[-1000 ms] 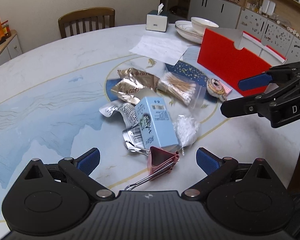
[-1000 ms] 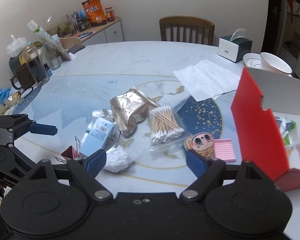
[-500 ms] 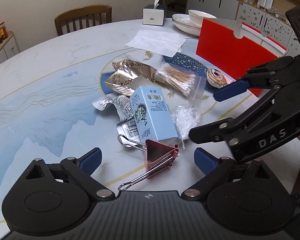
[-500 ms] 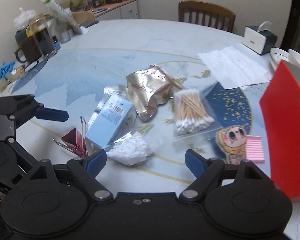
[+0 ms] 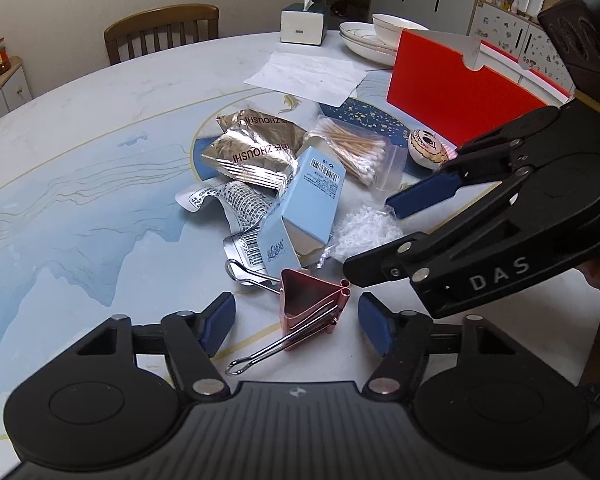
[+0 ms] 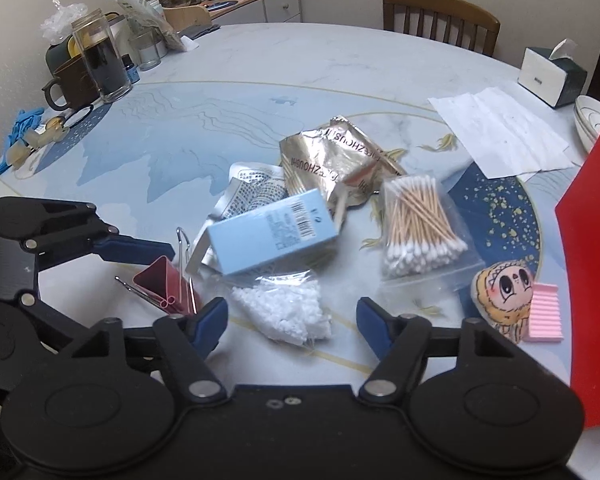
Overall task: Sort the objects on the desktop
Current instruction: 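Grasp the white bead bag with the right gripper while the left grasps the pink binder clip, then carry the bead bag and pink binder clip over the box with both grippers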
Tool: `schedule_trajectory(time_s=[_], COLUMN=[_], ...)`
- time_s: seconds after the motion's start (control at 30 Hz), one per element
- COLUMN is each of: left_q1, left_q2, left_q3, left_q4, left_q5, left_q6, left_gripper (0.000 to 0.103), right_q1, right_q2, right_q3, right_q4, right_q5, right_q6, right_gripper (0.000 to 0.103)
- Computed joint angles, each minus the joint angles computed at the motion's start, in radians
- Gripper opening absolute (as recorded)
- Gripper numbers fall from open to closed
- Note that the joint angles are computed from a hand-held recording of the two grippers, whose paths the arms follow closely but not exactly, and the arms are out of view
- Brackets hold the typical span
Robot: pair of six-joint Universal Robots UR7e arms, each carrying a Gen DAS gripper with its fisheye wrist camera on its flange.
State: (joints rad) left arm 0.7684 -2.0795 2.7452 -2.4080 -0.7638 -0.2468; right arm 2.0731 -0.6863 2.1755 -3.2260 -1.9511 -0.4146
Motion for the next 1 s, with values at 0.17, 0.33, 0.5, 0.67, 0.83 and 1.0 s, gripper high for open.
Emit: schedule_trajectory(time_s=[0.17,0.33,0.5,0.67,0.83,1.0], left_q1=[0.001,0.000,-0.001,-0.010,-0.026,-0.057], left_q2=[0.004,-0.001,-0.014,-0.030,-0.066,-0.093], left_q3=[-0.003,-0.004,-0.006,-0.008,-0.011,-0.012], left_q4=[0.006,0.015,0.029,0.052,0.099,0.155], left_q5=[0.001,-0.004,-0.020,-0.023,-0.036,-0.035], left_q6=[-0.008,-0.014,-0.022,-0.045,-0.077,-0.124], left_gripper=[0.052,0.044,0.035,0.031,0.030,0.030], right_q1=[0.000,0.002,-0.001,-0.007,-0.010,-0.018], right_q2=[0.002,0.000,-0.008,-0.023,-0.043,-0.072], right_q3=[-0.006,-0.006,0.000,0.013,0.026,0.052], right_q4=[0.017,0.020,0.021,0.024,0.036,0.038], right_q5=[0.003,-0.001,0.007,0.014,0.027,0.036], right_q6=[0.007,0.011,0.015,0.020,0.020,0.018], right_gripper=[0.055,0.047,0.036,0.032,0.026,0.024])
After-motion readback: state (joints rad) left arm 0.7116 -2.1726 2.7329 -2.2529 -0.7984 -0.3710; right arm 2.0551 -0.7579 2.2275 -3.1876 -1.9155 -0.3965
